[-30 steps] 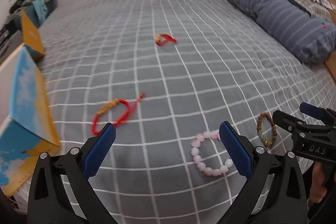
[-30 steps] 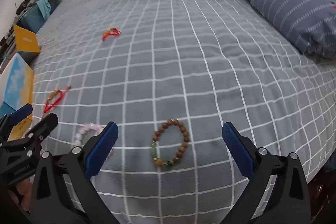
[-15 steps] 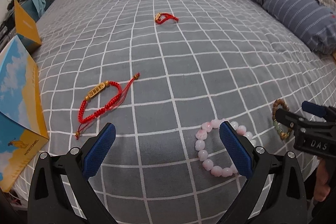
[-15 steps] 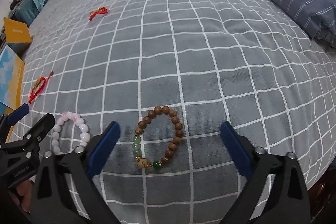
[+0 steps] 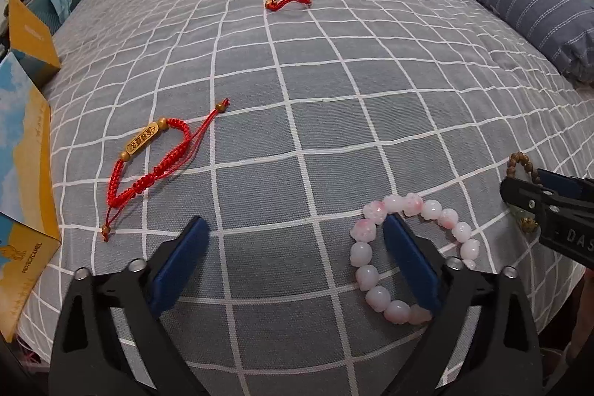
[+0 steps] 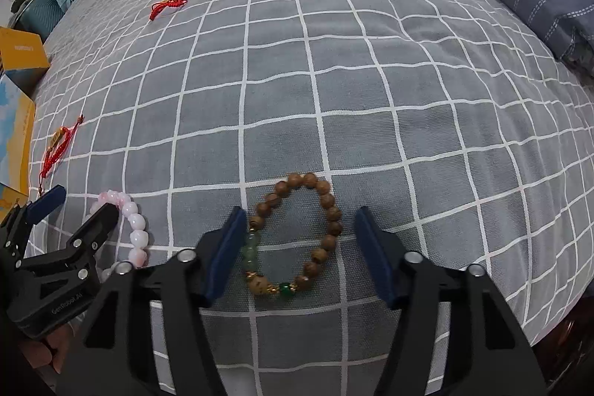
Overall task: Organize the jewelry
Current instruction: 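Grasp the brown wooden bead bracelet with the right tool while the left tool grasps the pink-white bead bracelet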
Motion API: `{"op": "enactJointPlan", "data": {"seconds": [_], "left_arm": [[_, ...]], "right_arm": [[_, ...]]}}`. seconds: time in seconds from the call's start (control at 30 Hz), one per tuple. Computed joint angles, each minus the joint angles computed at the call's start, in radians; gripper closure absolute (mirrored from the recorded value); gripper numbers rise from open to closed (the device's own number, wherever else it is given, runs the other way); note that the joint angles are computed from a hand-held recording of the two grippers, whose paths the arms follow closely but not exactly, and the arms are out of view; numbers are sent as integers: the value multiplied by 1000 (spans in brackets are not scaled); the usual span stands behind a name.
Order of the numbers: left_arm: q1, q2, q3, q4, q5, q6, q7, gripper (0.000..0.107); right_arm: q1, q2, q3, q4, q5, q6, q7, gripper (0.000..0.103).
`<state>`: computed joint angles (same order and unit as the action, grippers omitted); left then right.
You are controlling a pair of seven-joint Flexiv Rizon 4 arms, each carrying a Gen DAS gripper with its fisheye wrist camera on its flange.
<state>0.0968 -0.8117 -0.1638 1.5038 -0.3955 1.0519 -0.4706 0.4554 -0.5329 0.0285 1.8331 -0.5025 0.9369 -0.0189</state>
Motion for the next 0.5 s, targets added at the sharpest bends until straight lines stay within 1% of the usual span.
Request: {"op": "enactJointPlan", "data": {"seconds": [0.03,0.07,0.1,0.13,0.17,0.2,0.23,0.27,0.3,0.4,0.5], "left_arm": [[1,0,1,-4,0,-11,-2,26],[0,1,1,-3,-1,-12,-5,34],[0,3,2,-3,-1,-13,-6,39],[2,5,2,-3,-2,-16,-6,49],[2,6,3,-7,-2,-25,-8,60],[1,7,4,-8,-1,-27,-9,65],[1,9,5,-8,0,-29,-8,77],[1,10,6,-10,0,-30,-8,92],[1,11,7,-12,-1,-33,-11,94],[10,11,4,-28,-13,-72,-17,96],[17,15,-2,-31,-26,-84,-12,96]], "right_arm": [[0,-1,1,-3,1,-3,-1,55],[-1,-3,2,-6,3,-9,-3,57],[0,-3,1,-8,2,-13,-4,62],[1,-3,0,-8,0,-18,-3,67],[0,-2,-1,-8,-1,-22,-5,70],[1,-2,-1,-10,-2,-33,-4,78],[2,-1,-2,-9,-4,-37,-2,85],[2,0,-3,-7,-8,-33,3,88],[2,1,-4,-5,-12,-30,6,94],[4,6,-7,-1,-21,-24,23,95],[5,9,-8,-1,-29,-29,31,95]]}}
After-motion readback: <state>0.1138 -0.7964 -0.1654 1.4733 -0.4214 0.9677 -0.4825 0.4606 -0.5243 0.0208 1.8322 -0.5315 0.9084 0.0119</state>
